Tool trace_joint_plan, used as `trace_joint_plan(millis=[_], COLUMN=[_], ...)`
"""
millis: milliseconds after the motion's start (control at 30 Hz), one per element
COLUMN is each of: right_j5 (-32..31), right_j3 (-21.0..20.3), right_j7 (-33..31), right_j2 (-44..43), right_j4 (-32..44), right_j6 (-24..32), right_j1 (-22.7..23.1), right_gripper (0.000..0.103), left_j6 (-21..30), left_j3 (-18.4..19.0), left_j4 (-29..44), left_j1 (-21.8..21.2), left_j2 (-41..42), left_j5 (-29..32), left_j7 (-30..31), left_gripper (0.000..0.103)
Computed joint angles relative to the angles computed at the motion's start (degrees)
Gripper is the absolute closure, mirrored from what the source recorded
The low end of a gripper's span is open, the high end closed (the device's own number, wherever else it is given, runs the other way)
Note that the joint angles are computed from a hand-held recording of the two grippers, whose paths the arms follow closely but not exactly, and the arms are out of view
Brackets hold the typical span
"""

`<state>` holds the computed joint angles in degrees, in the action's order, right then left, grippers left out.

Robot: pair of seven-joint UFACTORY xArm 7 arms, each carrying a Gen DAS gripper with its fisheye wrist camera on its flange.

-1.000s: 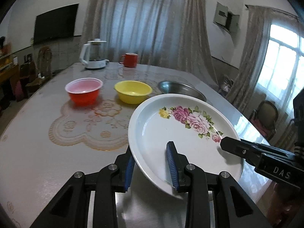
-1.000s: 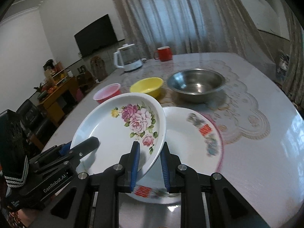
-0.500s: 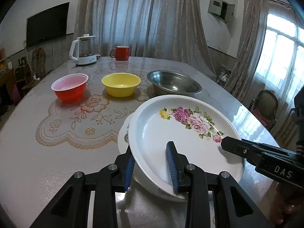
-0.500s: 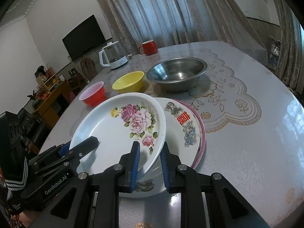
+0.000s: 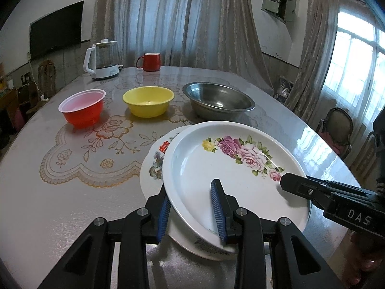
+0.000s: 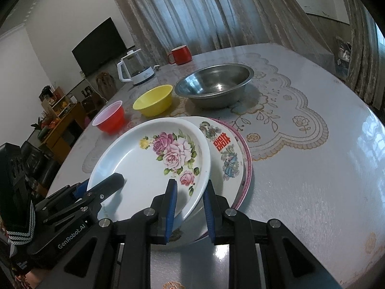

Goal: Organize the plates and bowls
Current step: 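Lower the pink-rose plate onto the red-character plate with both grippers, then open both grippers and release the pink-rose plate on the stack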

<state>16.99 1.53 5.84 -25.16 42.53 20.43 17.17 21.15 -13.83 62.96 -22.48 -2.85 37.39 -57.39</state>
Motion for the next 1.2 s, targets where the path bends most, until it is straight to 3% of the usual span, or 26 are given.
trace_joint_plan(millis=[367,1200], right_j5=[-0.19,-4.45], right_j3=[0.16,2.51], right_j7=[0.97,4.22], right_j2=[1.04,4.07], right_j4=[1.09,4.62], right_j6=[2.16,5.95], right_j1=[-0.75,-3.41], right_gripper=[0.082,0.08], left_j6=[1.2,2.4], left_j3=[0.35,1.48], left_j4=[1.16,2.46], left_j1=[-0.75,-2.08], left_j2=[1.51,2.91], left_j5=[-1.89,1.86], left_j7=[1.97,-0.35], left_gripper=[0.07,0.068])
